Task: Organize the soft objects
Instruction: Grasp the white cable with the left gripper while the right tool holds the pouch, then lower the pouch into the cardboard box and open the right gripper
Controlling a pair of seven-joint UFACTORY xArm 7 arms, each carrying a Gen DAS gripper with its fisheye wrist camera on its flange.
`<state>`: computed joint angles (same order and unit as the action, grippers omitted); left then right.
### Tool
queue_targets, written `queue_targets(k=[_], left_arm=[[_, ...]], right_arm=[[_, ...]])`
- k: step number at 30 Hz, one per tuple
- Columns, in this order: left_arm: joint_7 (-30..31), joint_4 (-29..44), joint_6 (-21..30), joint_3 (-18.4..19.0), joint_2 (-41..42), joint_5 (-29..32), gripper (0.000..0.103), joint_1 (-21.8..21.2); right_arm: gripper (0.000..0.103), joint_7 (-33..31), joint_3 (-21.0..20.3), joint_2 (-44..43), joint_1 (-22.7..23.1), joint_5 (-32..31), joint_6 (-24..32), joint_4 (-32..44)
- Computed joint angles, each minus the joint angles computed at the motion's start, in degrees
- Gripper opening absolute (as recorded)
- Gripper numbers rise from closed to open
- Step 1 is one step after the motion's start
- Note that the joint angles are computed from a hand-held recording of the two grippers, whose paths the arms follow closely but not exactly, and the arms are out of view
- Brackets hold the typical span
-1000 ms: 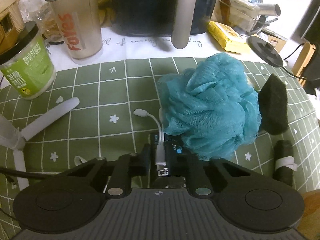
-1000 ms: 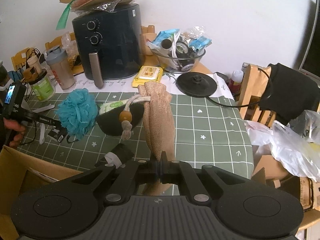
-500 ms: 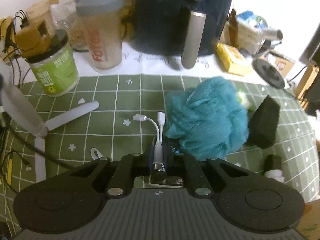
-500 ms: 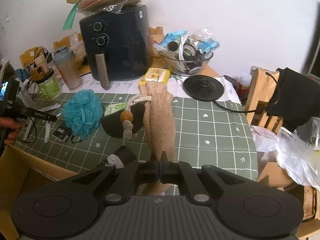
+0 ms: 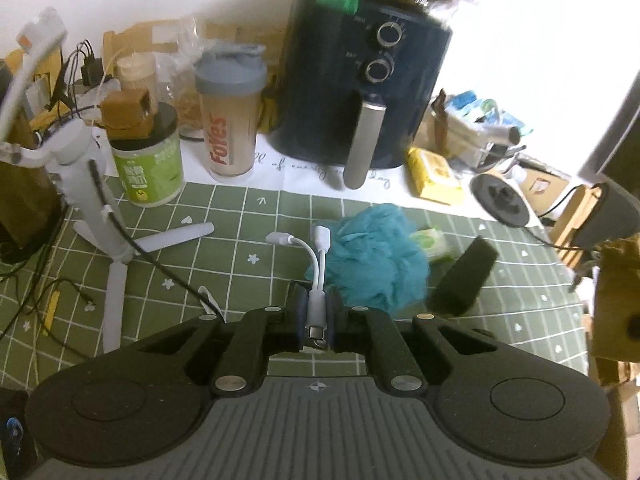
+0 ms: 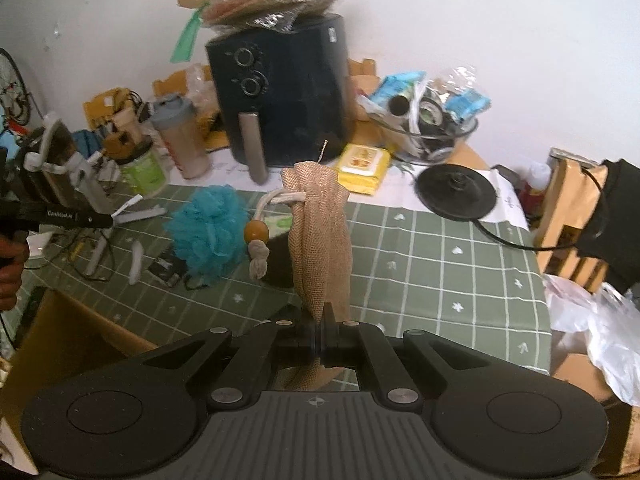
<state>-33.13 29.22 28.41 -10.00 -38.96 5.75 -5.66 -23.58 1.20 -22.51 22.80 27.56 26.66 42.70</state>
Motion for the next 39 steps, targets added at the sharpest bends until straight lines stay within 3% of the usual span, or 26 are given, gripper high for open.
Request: queue_targets(k=[4,21,39], left_arm=[[0.9,-0.7,2.1,0.4,-4.8,-1.1,0.011,-2.1],[5.3,-2.9,9.2,0.2,-19.0,-8.0,0.011,-10.6],[3.7,-6.4,17.5,-2.5,-27.7,-14.5,0.011,-19.0]], right_arm=[[0.004,0.5,1.0,-2.3,0.3,-1.1,0.7,-0.4],[0.005,12.6,3.8,-12.5,4.7,-3.6,4.8,-4.0],[0.005,22.7,5.8,-21.2,8.2,-5.3,11.5,-10.2]])
